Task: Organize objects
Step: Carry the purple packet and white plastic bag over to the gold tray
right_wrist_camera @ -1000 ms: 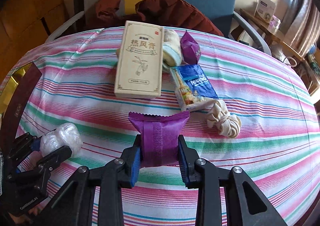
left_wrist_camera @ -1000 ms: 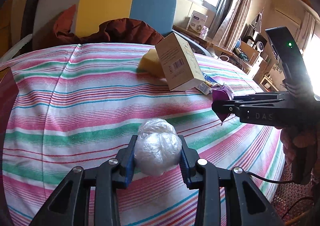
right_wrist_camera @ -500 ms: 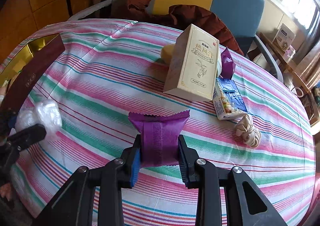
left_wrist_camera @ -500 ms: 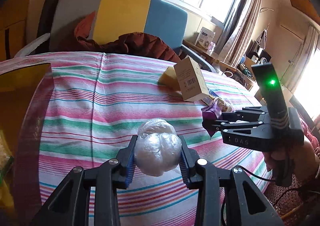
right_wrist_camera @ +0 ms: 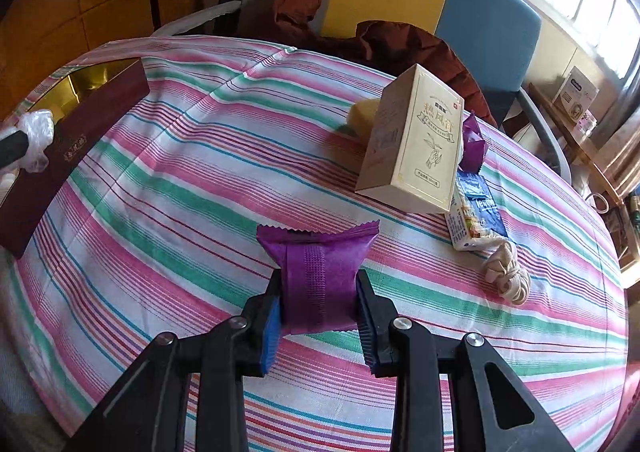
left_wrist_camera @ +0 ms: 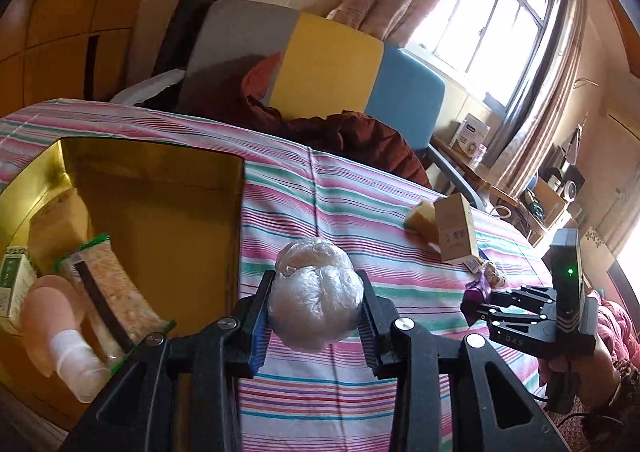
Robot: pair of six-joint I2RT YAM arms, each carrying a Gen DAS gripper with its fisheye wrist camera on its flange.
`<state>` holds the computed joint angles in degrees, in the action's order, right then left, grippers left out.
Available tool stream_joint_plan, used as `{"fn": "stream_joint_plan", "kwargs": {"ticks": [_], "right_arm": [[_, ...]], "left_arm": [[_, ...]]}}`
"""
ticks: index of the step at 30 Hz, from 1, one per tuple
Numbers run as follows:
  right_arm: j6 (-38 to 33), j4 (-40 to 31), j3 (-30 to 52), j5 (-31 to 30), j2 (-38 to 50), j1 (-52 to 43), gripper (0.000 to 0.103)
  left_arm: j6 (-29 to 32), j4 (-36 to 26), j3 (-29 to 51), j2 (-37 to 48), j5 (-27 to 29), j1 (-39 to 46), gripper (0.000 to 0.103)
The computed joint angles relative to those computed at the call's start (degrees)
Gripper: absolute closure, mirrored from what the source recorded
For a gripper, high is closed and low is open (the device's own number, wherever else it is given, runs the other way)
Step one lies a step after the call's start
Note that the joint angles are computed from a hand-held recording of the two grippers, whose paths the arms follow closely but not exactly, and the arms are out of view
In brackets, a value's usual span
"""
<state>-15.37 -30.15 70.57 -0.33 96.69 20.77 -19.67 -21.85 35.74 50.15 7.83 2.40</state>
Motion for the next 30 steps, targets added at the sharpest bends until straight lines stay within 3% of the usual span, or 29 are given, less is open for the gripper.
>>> {"fn": "stream_joint_plan", "kwargs": {"ticks": [6, 10, 21, 27, 30], "right_arm": [[-1.47, 2.42, -2.22, 0.09, -1.05, 1.96, 0.07], [-1.73, 3.31, -3.18, -0.56, -1.76, 2.78, 0.07], [1.6, 2.5, -3.5, -2.49, -2.77, 4.51, 0.07], [4.89, -0.18, -1.73, -3.7, -2.19, 6.48, 0.07], [6.29, -0.55, -0.82, -3.59, -2.4, 8.71, 0.07]], "left_arm": [[2.67, -1.36, -1.54, -0.01, 4.25, 10.52, 0.066], [5.6, -2.23, -1.84, 0.74, 2.94, 11.84, 0.066], [10.23, -6.36, -4.03, -0.79, 9.28, 18.39, 0.065], [13.13, -8.75, -4.78, -4.79, 10.31, 19.89, 0.049], [12.73, -9.44, -4.76, -5.82, 10.42, 21.09, 0.048]]}}
